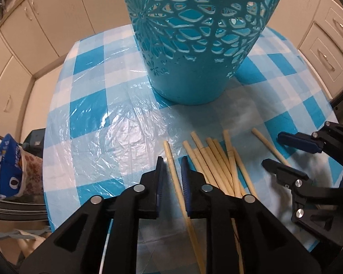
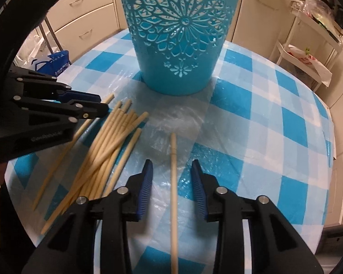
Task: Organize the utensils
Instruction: 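Close the right gripper on one wooden stick, then lift the stick with the right gripper and drop it into the teal cup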
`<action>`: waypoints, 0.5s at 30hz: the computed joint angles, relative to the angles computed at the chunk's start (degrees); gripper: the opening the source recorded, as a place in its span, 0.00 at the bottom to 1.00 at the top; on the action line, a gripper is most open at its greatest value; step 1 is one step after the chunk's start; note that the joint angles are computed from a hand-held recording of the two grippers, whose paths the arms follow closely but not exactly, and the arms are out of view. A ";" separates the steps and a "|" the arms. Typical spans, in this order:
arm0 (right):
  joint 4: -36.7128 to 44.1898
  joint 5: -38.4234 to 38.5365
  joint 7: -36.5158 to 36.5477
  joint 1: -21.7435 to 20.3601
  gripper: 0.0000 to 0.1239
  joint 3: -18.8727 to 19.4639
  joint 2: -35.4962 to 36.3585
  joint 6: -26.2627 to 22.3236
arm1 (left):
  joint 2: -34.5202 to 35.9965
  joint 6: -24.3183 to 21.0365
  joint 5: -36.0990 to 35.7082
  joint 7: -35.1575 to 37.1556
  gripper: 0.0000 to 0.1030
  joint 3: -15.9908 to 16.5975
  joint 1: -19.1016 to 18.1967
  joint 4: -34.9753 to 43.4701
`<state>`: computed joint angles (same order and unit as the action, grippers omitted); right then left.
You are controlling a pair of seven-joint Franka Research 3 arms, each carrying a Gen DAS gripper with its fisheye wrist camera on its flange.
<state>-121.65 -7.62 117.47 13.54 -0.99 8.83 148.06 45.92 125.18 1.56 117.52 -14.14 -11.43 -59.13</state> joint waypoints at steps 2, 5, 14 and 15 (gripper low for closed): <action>0.24 1.50 -1.73 -0.13 0.05 0.45 0.23 0.40 | -0.57 1.40 -0.22 0.84 0.06 -0.45 0.32 -1.38; -0.53 3.79 -0.97 -0.27 0.05 0.59 -0.22 1.71 | -3.04 3.92 -0.52 2.29 0.04 -0.95 0.95 -5.69; -14.29 38.94 -9.49 -2.67 0.05 4.09 -6.60 24.81 | -14.52 14.14 -24.49 13.94 0.04 -11.29 14.72 -20.29; -14.61 41.58 -10.66 -2.57 0.05 4.27 -6.57 25.97 | -15.46 14.85 -28.25 16.19 0.04 -12.45 16.07 -20.69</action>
<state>-136.26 33.95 106.81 10.97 3.27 2.25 174.02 30.45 140.03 -26.69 133.71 -26.59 4.64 -79.82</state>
